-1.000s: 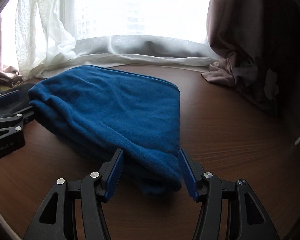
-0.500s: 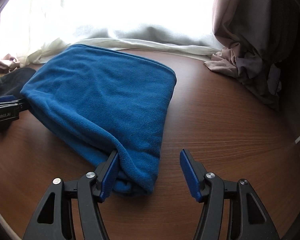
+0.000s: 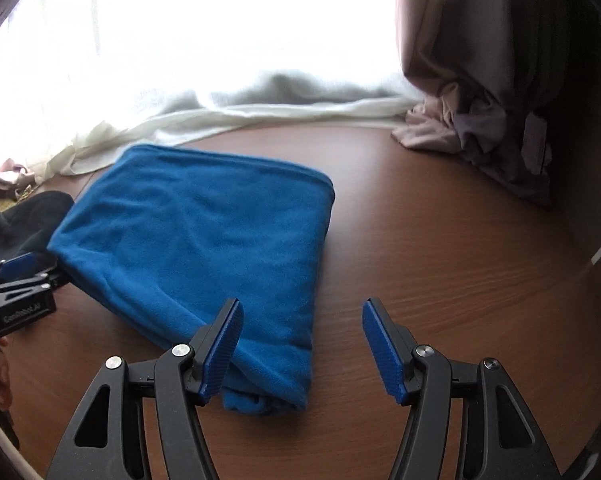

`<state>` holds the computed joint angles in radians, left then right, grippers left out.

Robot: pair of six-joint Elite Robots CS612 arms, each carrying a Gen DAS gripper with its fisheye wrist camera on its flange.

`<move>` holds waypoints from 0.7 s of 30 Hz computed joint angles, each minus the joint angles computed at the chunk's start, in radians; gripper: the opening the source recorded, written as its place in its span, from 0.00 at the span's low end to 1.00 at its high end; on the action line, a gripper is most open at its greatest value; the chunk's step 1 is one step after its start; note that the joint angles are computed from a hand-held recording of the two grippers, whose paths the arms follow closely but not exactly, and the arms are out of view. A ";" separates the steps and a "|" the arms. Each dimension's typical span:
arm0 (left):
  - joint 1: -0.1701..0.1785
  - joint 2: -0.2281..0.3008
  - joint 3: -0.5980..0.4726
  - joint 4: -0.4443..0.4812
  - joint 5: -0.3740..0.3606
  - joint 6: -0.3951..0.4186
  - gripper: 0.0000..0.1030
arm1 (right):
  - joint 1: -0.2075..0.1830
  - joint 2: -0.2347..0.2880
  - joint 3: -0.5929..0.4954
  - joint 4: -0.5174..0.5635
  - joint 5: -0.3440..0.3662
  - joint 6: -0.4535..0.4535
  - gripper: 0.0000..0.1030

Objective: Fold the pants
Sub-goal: 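Lower the folded bundle onto the table and open the right tool, then move both open tools to the edge of the folded bundle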

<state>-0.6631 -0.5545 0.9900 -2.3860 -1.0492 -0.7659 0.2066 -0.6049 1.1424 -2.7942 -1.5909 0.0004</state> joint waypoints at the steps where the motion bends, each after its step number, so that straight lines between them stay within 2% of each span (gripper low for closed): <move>1: -0.001 0.000 0.000 -0.002 0.003 0.006 0.78 | -0.001 0.003 -0.009 0.057 -0.002 0.004 0.60; 3: -0.005 0.004 -0.008 0.012 0.022 0.019 0.78 | -0.006 -0.002 0.001 0.112 0.006 0.019 0.60; 5: -0.011 0.008 -0.013 0.022 0.051 0.044 0.78 | -0.009 -0.014 0.031 0.087 0.016 0.022 0.61; 7: -0.009 0.007 -0.012 0.030 0.042 0.046 0.79 | -0.003 -0.017 0.038 0.080 -0.027 -0.019 0.66; 11: -0.014 -0.015 0.014 0.054 0.031 0.063 0.77 | 0.004 -0.034 0.052 0.068 -0.068 -0.026 0.66; 13: -0.021 -0.037 0.044 0.058 0.040 0.080 0.78 | 0.001 -0.047 0.073 0.019 -0.041 -0.023 0.66; 18: -0.030 -0.083 0.103 -0.022 0.077 0.123 0.77 | -0.004 -0.059 0.096 -0.078 0.005 0.000 0.66; 20: -0.030 -0.088 0.103 -0.096 0.105 0.152 0.78 | -0.006 -0.052 0.081 -0.082 0.016 0.012 0.66; 21: -0.026 -0.086 0.097 -0.142 0.098 0.177 0.80 | -0.008 -0.049 0.073 -0.083 0.024 0.024 0.66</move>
<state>-0.6894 -0.6404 1.0865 -2.5285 -0.9516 -0.5890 0.1989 -0.6536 1.2152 -2.8767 -1.5674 0.0246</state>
